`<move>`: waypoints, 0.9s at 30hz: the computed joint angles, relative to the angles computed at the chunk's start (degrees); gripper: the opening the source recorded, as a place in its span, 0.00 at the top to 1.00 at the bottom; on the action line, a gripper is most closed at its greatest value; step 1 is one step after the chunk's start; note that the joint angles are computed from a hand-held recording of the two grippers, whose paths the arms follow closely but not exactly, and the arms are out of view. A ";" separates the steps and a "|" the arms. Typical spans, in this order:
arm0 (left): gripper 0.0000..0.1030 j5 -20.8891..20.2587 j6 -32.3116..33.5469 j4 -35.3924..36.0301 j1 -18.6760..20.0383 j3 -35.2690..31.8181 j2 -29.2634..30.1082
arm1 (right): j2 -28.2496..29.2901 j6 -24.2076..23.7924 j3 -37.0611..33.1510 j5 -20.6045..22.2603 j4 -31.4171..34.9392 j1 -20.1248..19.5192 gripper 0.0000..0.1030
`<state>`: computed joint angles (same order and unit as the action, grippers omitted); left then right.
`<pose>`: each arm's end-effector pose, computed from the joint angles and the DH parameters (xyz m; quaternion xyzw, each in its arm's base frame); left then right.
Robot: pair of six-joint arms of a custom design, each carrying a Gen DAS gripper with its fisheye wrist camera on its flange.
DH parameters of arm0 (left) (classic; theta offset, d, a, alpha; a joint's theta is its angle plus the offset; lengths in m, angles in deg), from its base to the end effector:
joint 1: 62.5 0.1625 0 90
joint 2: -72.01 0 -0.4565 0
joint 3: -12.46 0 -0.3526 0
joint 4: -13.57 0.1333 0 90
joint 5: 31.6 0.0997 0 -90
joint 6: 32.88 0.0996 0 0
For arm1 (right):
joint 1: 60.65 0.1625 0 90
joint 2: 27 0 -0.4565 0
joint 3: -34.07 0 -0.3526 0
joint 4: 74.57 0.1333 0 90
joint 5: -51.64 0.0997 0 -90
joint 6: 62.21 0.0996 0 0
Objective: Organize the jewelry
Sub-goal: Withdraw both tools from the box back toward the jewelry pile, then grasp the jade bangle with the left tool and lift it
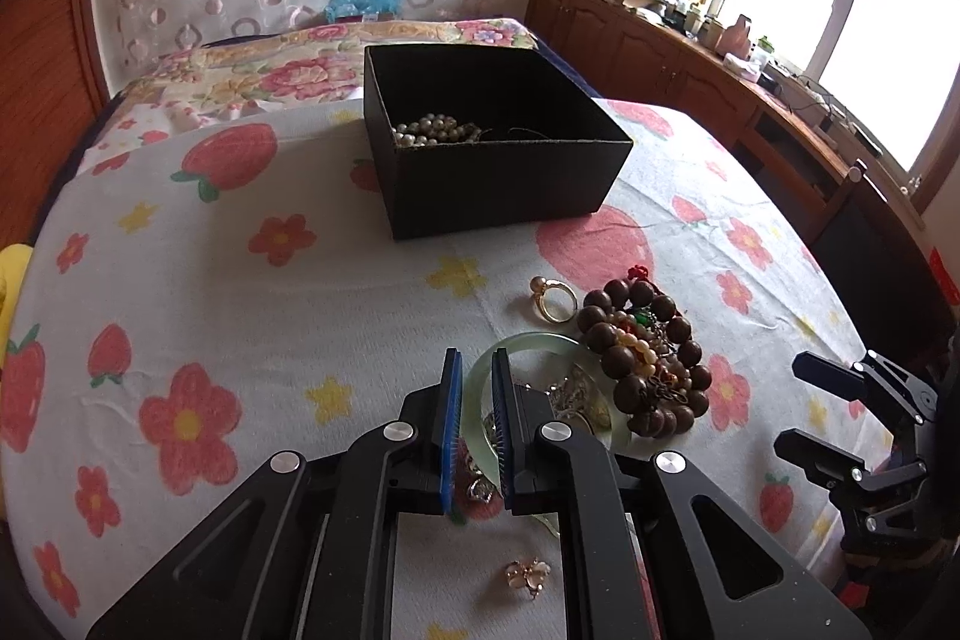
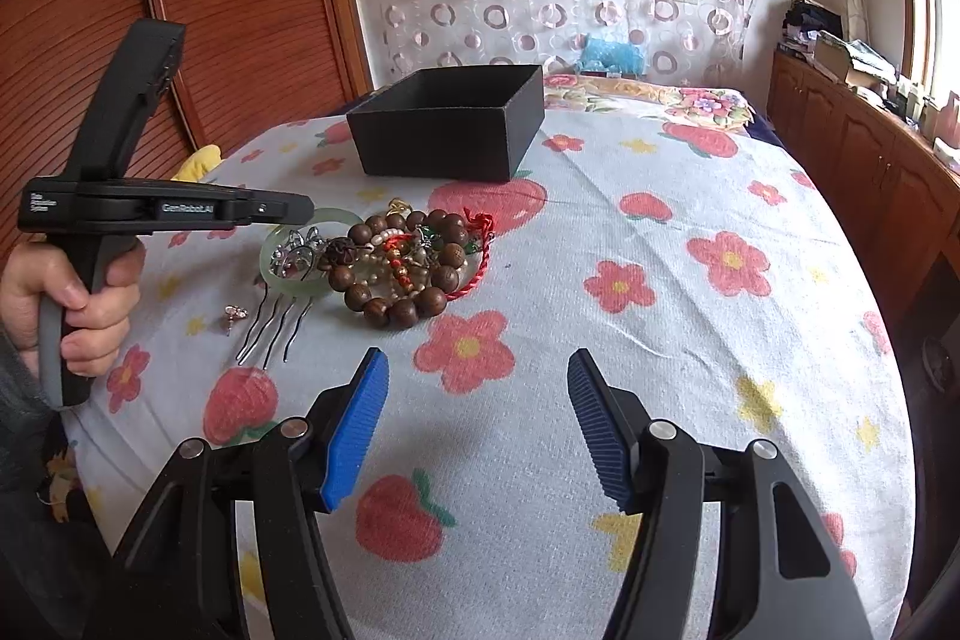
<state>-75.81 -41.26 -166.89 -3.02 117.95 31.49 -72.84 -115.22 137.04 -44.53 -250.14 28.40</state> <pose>-0.1365 -0.6347 0.1198 0.0883 0.8983 -0.3180 0.2901 0.1119 -0.6462 0.1542 0.4129 -0.8756 0.1949 0.1578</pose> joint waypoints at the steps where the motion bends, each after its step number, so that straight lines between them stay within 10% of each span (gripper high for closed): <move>1: 0.92 -0.05 0.04 0.51 0.04 -0.25 0.02 | 0.00 0.00 0.00 0.00 0.00 0.00 0.37; 12: 0.88 -0.39 0.66 4.67 0.63 -1.90 0.38 | 0.02 -0.26 -0.01 -0.11 -0.07 -0.02 0.37; 27: 0.92 7.42 4.99 -15.52 -4.54 6.55 -1.05 | 1.23 -1.10 -2.17 -1.09 0.46 1.19 0.37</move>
